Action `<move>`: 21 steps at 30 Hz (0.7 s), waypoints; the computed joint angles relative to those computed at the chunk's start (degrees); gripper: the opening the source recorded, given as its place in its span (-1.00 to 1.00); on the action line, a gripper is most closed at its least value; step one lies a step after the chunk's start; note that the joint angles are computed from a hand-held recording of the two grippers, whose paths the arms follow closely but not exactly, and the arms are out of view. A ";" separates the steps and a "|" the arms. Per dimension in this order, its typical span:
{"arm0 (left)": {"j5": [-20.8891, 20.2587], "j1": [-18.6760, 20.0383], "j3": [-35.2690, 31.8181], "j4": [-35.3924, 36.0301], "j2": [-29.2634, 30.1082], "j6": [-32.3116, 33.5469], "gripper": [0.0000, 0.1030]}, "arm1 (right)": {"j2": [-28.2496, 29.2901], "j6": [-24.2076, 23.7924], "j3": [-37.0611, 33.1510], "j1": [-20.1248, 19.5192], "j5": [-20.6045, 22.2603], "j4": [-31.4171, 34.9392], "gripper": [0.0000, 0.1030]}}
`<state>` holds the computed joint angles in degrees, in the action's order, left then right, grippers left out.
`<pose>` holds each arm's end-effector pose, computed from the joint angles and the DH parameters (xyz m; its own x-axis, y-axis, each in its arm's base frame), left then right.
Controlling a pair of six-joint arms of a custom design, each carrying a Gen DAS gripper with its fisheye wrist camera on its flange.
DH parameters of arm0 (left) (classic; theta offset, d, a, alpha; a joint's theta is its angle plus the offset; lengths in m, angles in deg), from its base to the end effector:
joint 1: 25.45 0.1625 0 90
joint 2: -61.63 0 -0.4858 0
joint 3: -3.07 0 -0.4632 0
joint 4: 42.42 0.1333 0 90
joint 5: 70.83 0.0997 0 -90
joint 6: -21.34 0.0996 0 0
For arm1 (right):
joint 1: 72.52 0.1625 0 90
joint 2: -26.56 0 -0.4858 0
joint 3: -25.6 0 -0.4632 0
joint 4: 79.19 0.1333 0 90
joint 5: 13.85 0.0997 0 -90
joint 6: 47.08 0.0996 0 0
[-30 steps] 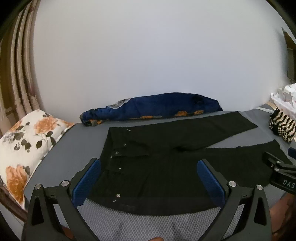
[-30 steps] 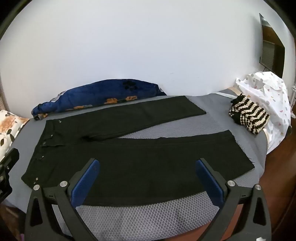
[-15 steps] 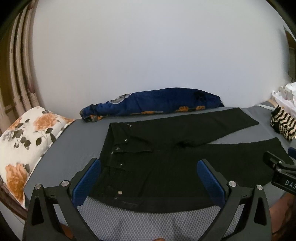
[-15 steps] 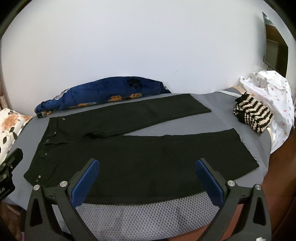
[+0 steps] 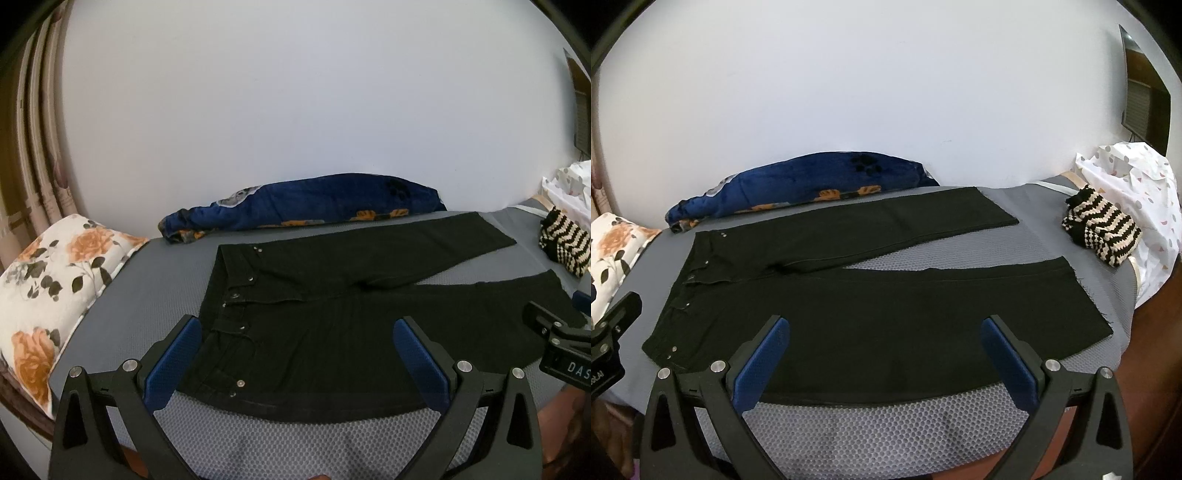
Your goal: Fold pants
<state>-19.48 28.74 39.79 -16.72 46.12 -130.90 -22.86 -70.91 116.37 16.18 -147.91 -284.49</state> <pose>-0.3565 -0.8282 -0.0001 -0.5823 0.3740 -0.7218 0.7894 0.4724 -0.3921 0.0468 -0.7613 0.3015 -0.6458 0.5144 0.5641 -0.2784 0.5294 -0.8014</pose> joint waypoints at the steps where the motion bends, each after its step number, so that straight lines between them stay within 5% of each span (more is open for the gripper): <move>1: -0.01 0.02 0.01 0.02 -0.01 0.02 1.00 | 0.00 -0.04 0.03 0.01 0.06 -0.08 1.00; 21: -0.70 -0.09 3.92 -1.99 -2.68 0.62 1.00 | 0.23 -0.78 0.88 0.53 2.28 -0.62 1.00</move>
<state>-20.18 28.65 43.71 -18.71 43.44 -130.28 -22.63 -71.69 117.25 16.70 -145.63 -285.10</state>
